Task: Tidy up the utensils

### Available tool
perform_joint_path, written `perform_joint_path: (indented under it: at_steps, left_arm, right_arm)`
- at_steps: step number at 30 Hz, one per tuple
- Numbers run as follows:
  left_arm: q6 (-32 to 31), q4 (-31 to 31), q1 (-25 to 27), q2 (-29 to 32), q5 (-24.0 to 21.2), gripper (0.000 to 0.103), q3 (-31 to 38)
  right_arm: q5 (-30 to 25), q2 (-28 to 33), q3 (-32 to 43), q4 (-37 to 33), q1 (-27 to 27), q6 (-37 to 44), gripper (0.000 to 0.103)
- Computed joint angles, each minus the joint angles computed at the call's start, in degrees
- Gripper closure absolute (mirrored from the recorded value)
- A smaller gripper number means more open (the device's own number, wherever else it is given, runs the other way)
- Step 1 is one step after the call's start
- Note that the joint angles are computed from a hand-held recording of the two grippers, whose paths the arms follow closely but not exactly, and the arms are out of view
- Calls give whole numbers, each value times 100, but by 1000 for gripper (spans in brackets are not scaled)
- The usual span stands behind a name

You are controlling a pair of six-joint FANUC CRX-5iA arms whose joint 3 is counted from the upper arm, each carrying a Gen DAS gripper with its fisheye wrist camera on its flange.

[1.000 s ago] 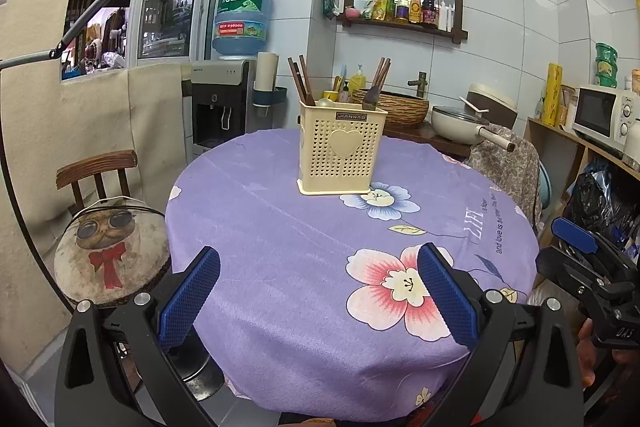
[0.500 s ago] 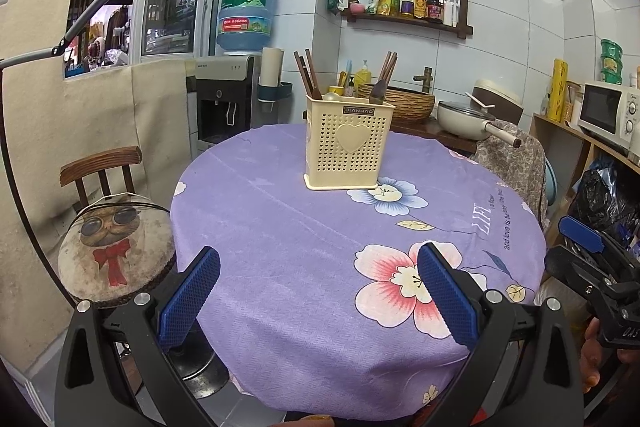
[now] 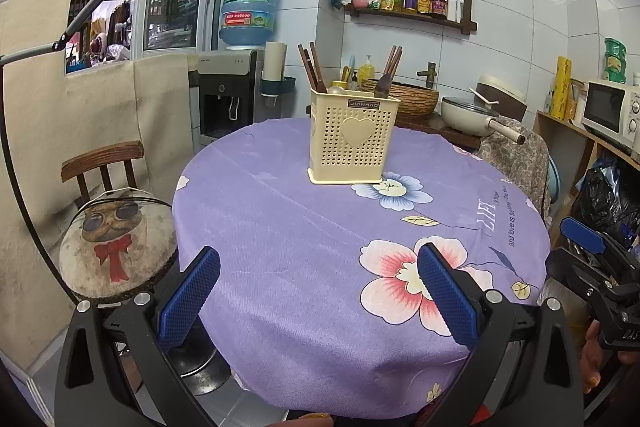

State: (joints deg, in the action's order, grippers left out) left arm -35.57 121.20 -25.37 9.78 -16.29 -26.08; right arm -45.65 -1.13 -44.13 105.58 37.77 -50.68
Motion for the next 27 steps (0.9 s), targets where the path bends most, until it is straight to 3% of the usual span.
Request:
perform_joint_path:
  at_steps: [27]
  left_arm:
    - [78,-106,20,25,18,6,-25]
  right_arm:
    - [122,50,42,-72,-39,37,6]
